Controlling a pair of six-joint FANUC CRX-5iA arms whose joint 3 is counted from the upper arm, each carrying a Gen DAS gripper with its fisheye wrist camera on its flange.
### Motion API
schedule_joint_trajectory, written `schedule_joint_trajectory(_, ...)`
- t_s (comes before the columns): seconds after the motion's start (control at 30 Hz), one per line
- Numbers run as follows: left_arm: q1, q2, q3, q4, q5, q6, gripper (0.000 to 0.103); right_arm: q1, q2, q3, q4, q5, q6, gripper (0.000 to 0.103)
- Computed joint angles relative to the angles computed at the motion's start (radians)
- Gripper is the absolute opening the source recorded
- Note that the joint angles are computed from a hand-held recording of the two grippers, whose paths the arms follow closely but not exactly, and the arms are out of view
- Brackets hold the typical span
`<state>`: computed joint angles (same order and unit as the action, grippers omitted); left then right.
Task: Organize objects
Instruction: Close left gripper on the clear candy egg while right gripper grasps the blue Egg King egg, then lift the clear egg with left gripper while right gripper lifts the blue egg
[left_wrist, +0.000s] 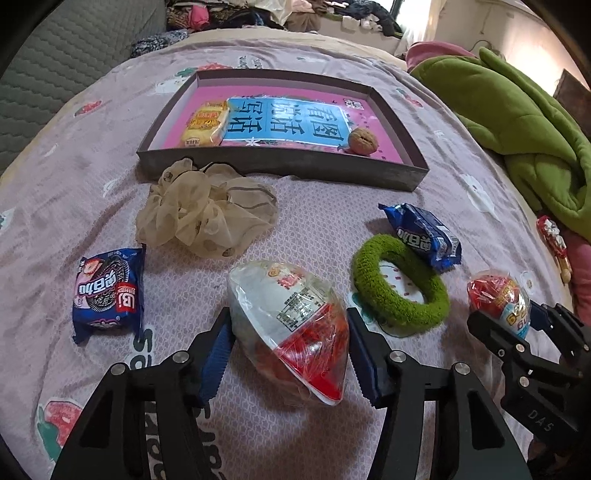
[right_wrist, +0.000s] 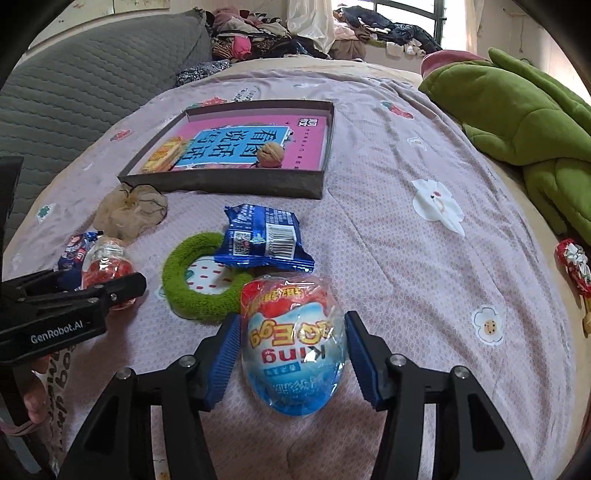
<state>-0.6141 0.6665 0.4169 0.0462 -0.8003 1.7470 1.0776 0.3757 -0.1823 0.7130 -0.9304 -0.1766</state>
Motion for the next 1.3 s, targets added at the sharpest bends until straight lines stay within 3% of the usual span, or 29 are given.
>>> schedule_joint_trajectory(0.23,-0.011,-0.044,-0.047,-0.024,0.029,0.007,0.060,0.019,0.002,0.001,0.037,-0.001,-0.017,0.056)
schedule_joint_trajectory(0.4,-0.014,-0.074,-0.081,-0.038,0.041,0.014,0.060,0.017,-0.018,-0.037,0.070,0.083,-0.064,0.056)
schedule_joint_trajectory(0.63,-0.012,-0.122,-0.132,-0.051,0.070,0.024,0.060,0.030,-0.017,-0.041,0.127,0.108,-0.084,0.056)
schedule_joint_trajectory(1.3,0.015,-0.277,-0.299,-0.060,0.154,0.008,0.060,0.080,-0.034,-0.046,0.194,0.064,-0.181,0.056)
